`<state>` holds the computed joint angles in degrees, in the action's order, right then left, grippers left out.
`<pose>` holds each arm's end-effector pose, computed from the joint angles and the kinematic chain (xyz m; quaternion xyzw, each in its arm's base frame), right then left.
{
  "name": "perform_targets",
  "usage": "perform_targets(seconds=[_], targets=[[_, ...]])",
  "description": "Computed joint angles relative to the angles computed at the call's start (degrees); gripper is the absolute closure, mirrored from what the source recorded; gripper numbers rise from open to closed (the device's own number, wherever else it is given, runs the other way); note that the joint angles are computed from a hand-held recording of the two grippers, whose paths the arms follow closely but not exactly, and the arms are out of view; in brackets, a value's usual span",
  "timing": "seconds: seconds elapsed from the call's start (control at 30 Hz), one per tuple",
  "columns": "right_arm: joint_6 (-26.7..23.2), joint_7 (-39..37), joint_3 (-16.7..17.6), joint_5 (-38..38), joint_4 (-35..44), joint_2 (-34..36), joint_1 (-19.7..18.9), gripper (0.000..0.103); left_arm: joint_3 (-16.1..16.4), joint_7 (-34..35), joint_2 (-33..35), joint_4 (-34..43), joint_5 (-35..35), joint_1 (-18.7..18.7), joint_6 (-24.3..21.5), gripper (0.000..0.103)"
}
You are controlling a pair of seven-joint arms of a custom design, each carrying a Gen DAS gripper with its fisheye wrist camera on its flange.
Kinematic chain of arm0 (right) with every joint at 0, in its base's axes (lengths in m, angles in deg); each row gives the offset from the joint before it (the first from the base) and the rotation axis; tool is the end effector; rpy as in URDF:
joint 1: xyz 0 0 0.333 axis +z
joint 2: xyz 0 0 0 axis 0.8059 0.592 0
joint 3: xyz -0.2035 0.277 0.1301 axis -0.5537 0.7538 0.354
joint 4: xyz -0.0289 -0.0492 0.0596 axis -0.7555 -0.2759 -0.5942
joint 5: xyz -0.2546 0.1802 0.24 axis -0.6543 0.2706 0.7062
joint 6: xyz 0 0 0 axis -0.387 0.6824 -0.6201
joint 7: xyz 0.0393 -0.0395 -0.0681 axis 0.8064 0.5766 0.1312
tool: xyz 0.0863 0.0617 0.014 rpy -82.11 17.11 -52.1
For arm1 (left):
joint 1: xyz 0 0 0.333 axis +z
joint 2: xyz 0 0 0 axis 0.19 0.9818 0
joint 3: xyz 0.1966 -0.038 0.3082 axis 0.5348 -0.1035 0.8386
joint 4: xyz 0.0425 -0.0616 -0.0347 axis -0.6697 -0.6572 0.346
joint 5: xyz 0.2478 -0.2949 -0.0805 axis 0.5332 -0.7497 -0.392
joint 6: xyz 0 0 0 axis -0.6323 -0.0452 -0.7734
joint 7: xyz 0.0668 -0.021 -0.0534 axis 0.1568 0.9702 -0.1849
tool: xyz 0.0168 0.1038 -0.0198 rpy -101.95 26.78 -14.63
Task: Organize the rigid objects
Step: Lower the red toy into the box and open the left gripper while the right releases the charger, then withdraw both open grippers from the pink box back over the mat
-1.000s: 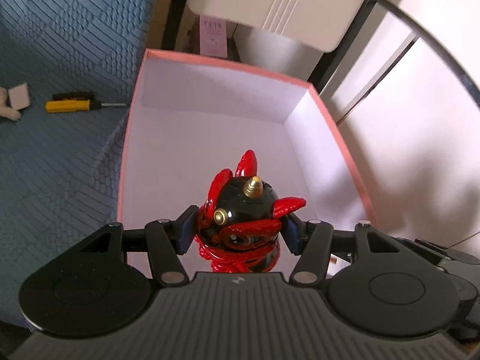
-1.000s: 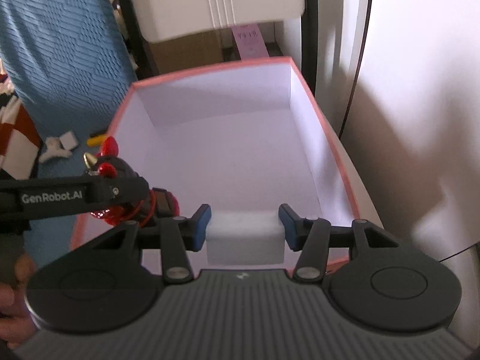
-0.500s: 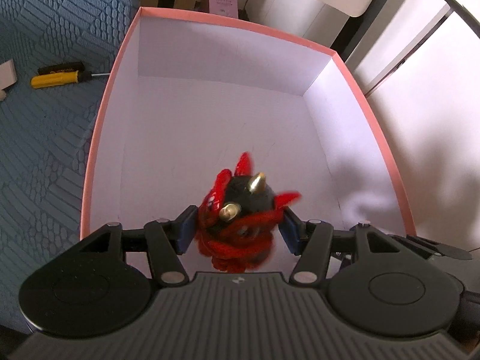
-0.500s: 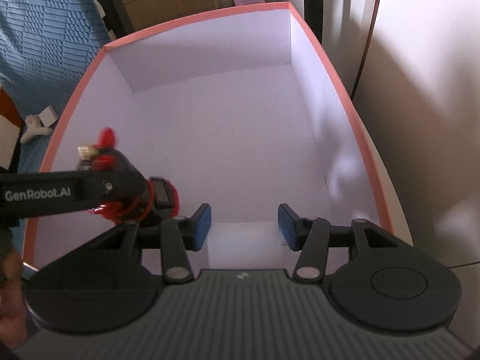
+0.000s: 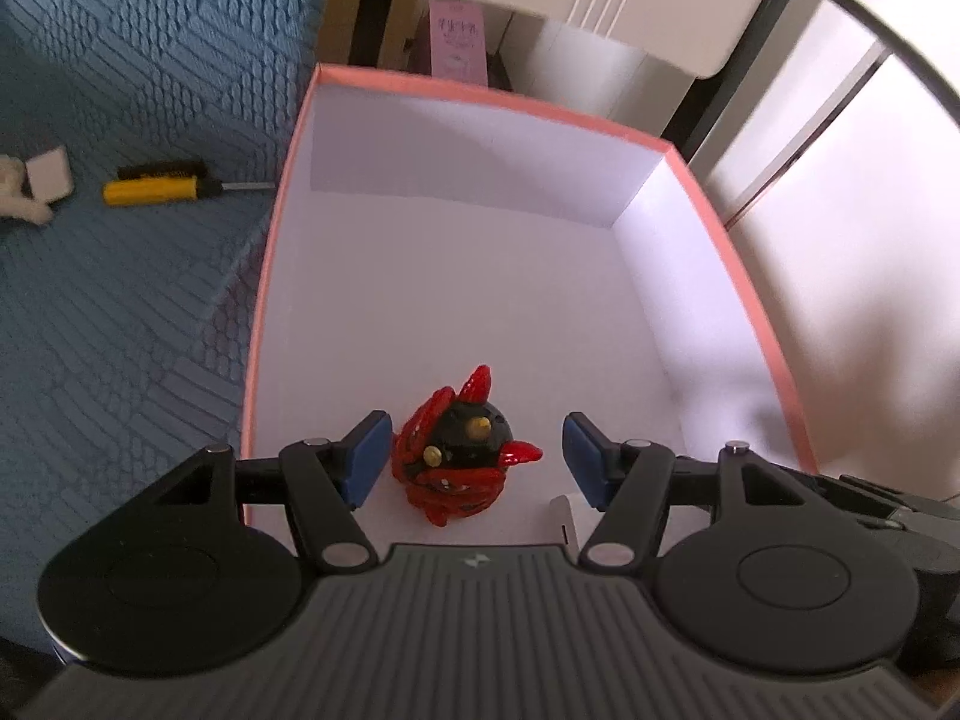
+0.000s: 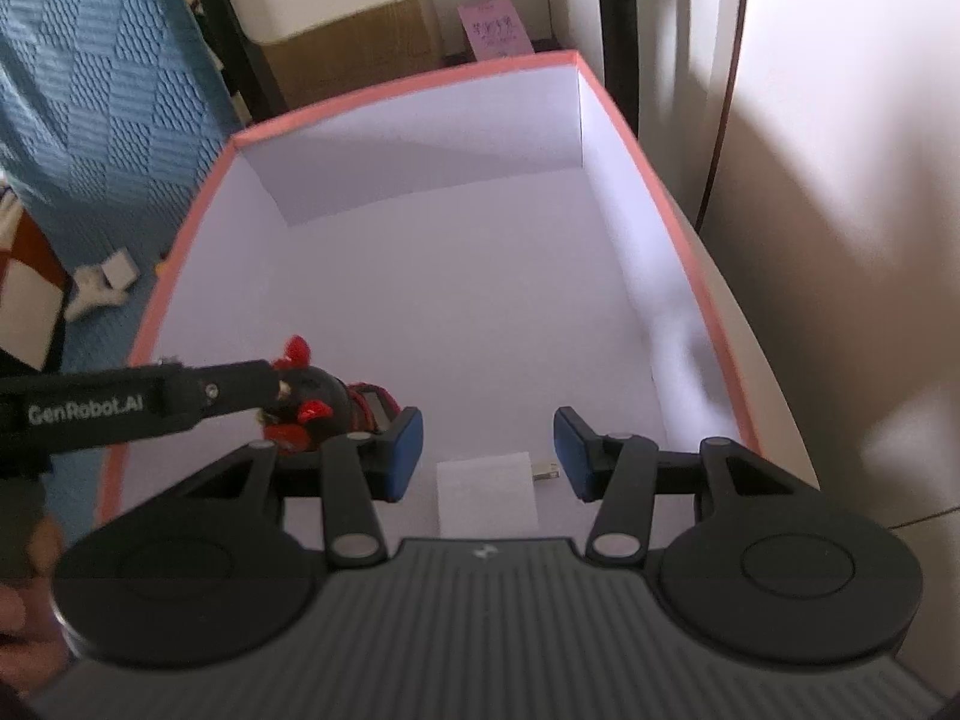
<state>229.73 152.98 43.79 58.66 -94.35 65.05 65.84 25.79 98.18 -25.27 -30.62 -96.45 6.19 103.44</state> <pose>0.5235 0.1577 0.5020 -0.6208 0.7384 -0.1182 0.2355 0.5939 -0.1779 0.4808 -0.6703 0.6814 -0.2859 0.0681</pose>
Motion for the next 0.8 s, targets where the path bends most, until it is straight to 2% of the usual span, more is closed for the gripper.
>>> perform_targets(seconds=[0.17, 0.33, 0.6, 0.8], targets=[[0.2, 4.0, 1.3, -3.4, -0.5, -2.9, -0.6, 0.052, 0.6, 1.4, -4.6, -3.4, -1.7, -0.1, 2.6, 0.035], [0.4, 7.5, 3.2, -6.6, -0.8, -6.0, -1.4, 0.052, 3.0, 3.6, -9.9, -6.7, -3.5, -1.4, 5.3, 0.035], [0.4, 12.0, 7.2, -10.5, -1.0, -10.9, -2.3, 0.052, 9.0, 6.1, -19.3, -13.0, -4.9, -5.7, 8.7, 0.035], [-0.5, 15.5, 10.8, -12.4, -0.7, -14.3, -2.8, 0.051, 14.2, 5.5, -27.6, -18.9, -3.0, -8.5, 9.3, 0.035]])
